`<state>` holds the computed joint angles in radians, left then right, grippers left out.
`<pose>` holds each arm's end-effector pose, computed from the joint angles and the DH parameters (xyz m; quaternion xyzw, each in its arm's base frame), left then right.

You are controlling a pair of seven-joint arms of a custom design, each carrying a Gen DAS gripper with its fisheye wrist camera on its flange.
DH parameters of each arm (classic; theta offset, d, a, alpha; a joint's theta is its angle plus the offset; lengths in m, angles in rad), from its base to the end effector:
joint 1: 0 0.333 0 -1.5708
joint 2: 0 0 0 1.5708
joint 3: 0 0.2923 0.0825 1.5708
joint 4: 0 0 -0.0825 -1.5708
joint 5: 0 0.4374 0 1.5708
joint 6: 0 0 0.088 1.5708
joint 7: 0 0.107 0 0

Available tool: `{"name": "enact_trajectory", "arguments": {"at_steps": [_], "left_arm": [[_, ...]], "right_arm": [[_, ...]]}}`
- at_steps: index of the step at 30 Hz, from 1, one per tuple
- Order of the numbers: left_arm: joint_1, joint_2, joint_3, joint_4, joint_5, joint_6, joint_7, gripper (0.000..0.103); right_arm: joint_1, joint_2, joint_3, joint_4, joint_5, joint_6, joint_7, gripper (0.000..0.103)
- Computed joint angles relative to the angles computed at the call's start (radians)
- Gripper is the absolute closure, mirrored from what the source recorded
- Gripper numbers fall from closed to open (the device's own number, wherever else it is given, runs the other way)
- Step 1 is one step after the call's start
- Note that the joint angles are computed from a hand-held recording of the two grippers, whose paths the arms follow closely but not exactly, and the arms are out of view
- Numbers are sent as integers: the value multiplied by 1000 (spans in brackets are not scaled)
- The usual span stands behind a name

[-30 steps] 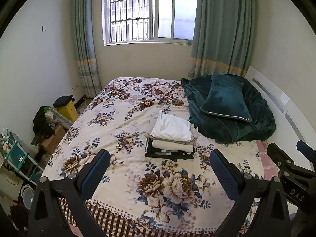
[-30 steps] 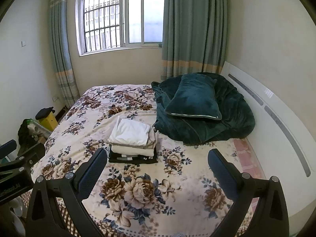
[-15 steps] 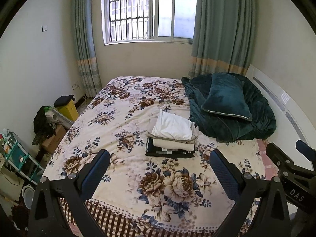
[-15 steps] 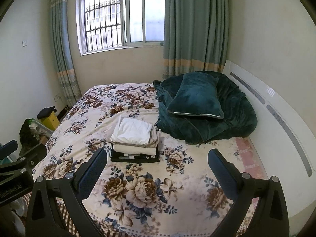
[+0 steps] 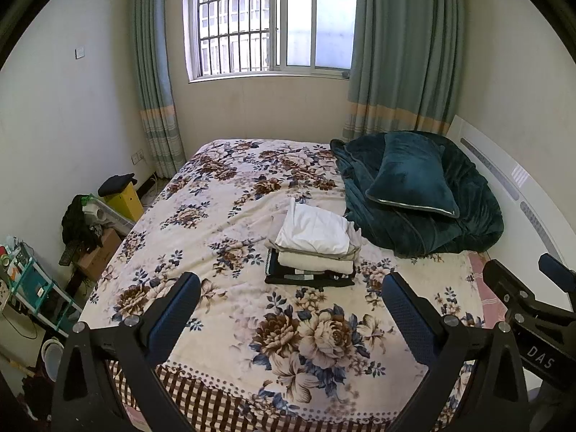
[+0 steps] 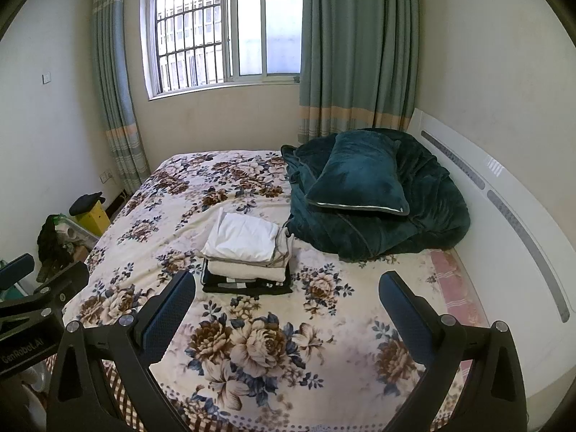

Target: Fold small clothes

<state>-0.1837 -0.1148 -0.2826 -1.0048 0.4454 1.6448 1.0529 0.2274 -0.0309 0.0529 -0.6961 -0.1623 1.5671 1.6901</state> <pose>0.4310 -0.1901 0.9611 -0.6972 0.5785 -0.2776 0.3196 0.4042 0.0995 1.0263 -0.6604 0.6081 -0.3014 0.3214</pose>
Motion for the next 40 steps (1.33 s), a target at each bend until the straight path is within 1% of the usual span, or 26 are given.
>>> {"name": "enact_trajectory", "arguments": {"at_steps": [1,6,25,31,35,40], "left_arm": [[0,4,-1,4,4,-1,1,0],[-2,8,3,10,-2,-1,5,0],[-8,14,3,19,6,-7,4,0],[-11,17,3,25,12,-11,3,0],[-12,7,1,12,18,-9,1,0],[-6,-5,2,-3,16,-4,4,0]], "right_arm": [[0,-12,0,-18,1,6,1,0],[-2,-16,2,-25,-1,9,2,0],[-2,-10,6,-15,-4,3,5,0],[-4,-24,3,-38,0,14,5,0],[-4,-40,5,-63,2,24,11,0],[-5,-40,7,-63,0,24,11,0]]}}
